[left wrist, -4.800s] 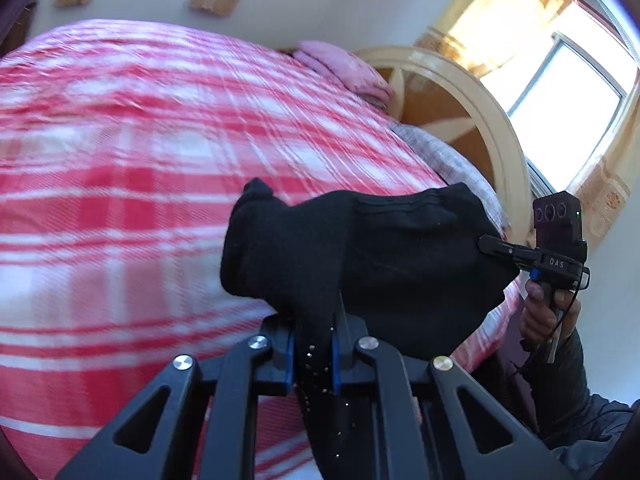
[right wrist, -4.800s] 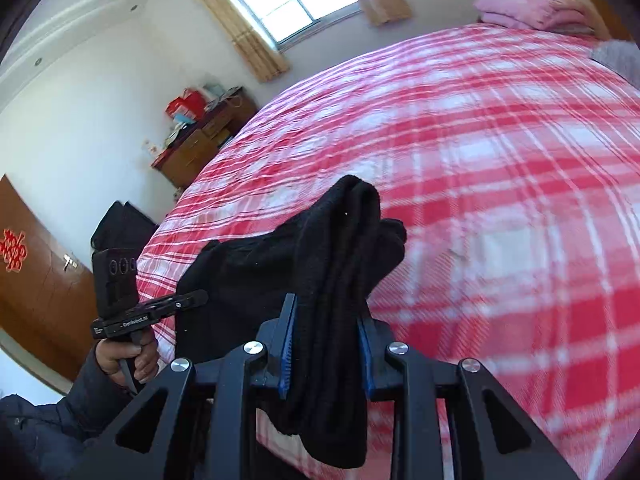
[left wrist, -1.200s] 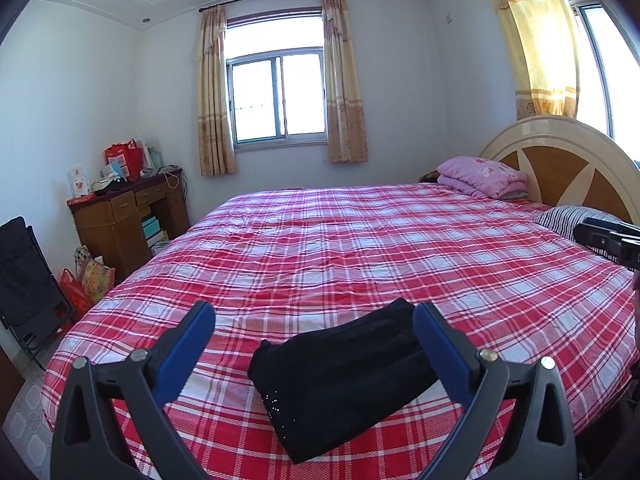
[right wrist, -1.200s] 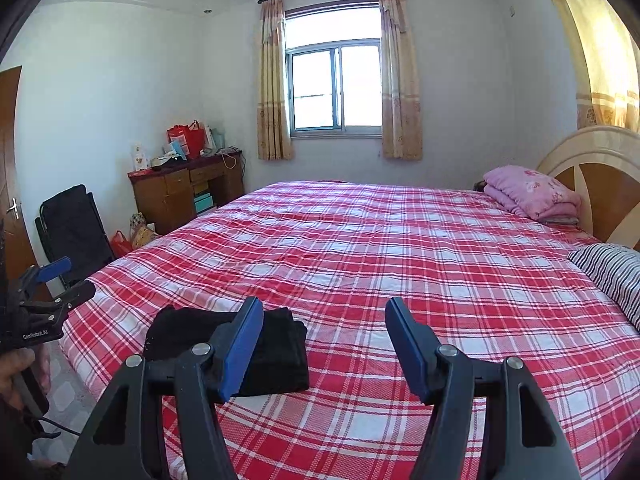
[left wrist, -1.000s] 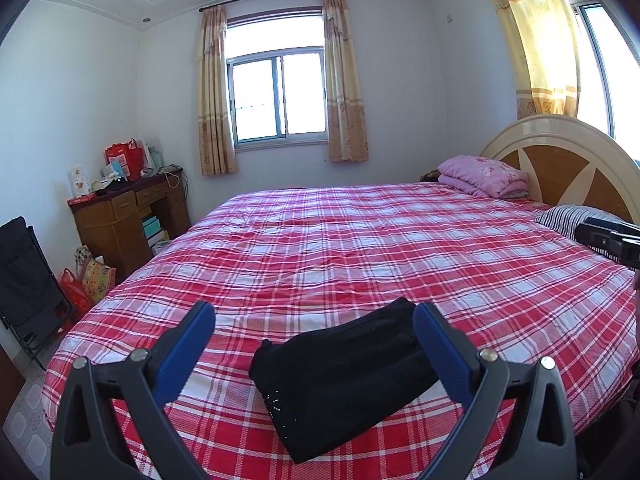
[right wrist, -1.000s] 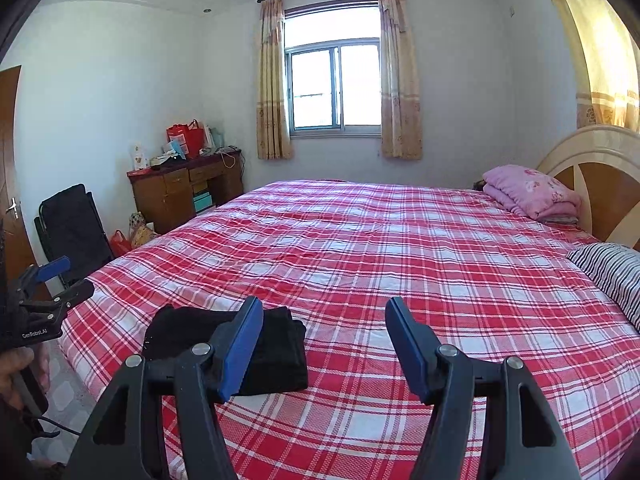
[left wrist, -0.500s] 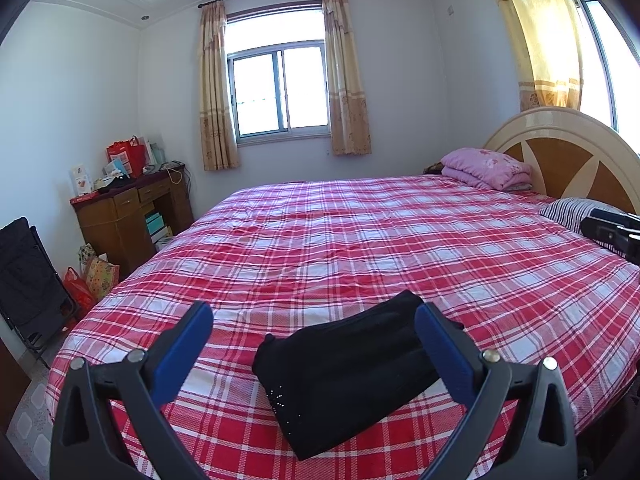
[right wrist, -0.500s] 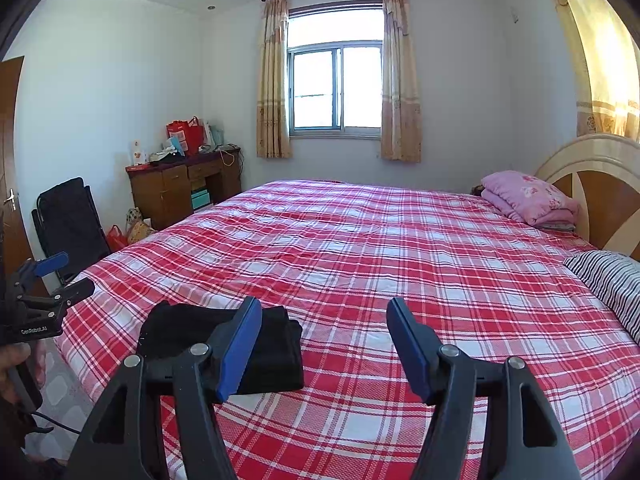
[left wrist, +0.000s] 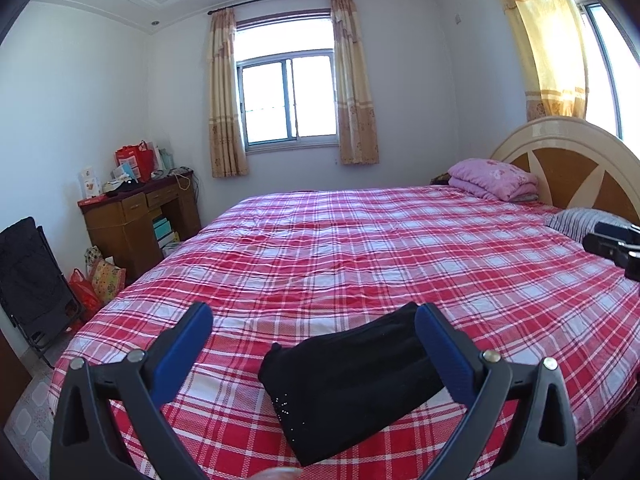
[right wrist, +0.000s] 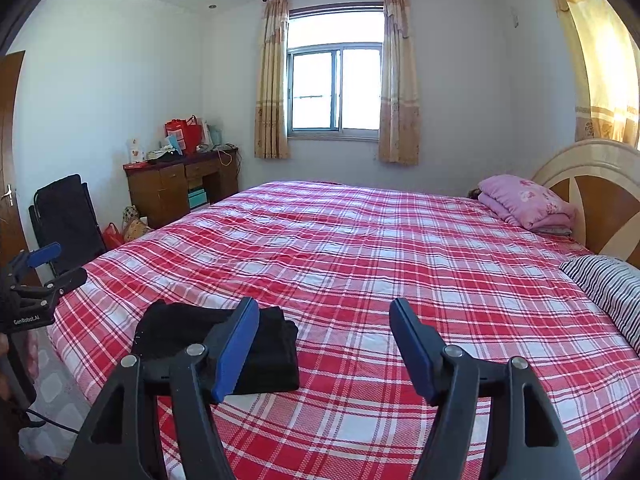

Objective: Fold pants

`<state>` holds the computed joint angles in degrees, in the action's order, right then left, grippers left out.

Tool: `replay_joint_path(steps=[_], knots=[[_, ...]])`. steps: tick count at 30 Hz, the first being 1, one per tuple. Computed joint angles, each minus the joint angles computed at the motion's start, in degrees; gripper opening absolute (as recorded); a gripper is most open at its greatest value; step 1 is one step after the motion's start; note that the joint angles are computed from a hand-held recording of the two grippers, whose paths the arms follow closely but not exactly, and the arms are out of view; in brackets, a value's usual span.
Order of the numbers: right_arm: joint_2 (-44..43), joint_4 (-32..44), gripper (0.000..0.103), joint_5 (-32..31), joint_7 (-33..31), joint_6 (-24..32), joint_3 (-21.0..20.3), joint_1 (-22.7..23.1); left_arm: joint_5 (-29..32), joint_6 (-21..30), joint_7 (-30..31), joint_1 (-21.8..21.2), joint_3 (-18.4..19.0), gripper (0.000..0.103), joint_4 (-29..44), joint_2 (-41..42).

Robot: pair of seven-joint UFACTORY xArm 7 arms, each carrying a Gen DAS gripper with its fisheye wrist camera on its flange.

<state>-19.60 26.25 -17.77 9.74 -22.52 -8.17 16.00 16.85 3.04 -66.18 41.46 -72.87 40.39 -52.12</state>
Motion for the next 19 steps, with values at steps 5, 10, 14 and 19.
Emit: replay_joint_path(steps=[5,10,14,19], knots=[[0.24,-0.07,0.069,0.43,-0.33,-0.22,0.83,-0.6,-0.24,3.49,-0.78,0.08,0.21,0.103,0.32,-1.33],[0.71,0.11,0.069,0.65,-0.7,-0.29,1.47,-1.08,-0.08,4.3,-1.57,0.25,0.12,0.103,0.15,-0.81],[0.62,-0.06,0.069,1.35,-1.25,-0.26,2.48,-1.69,0.33,5.09,-1.96,0.72,-0.18,0.103,0.3,-0.87],[0.94,-0.01,0.069,2.12,-1.8,-0.31,3.29,-2.07,0.66,4.69,-2.43,1.5,-0.69,0.103,0.36,-1.29]])
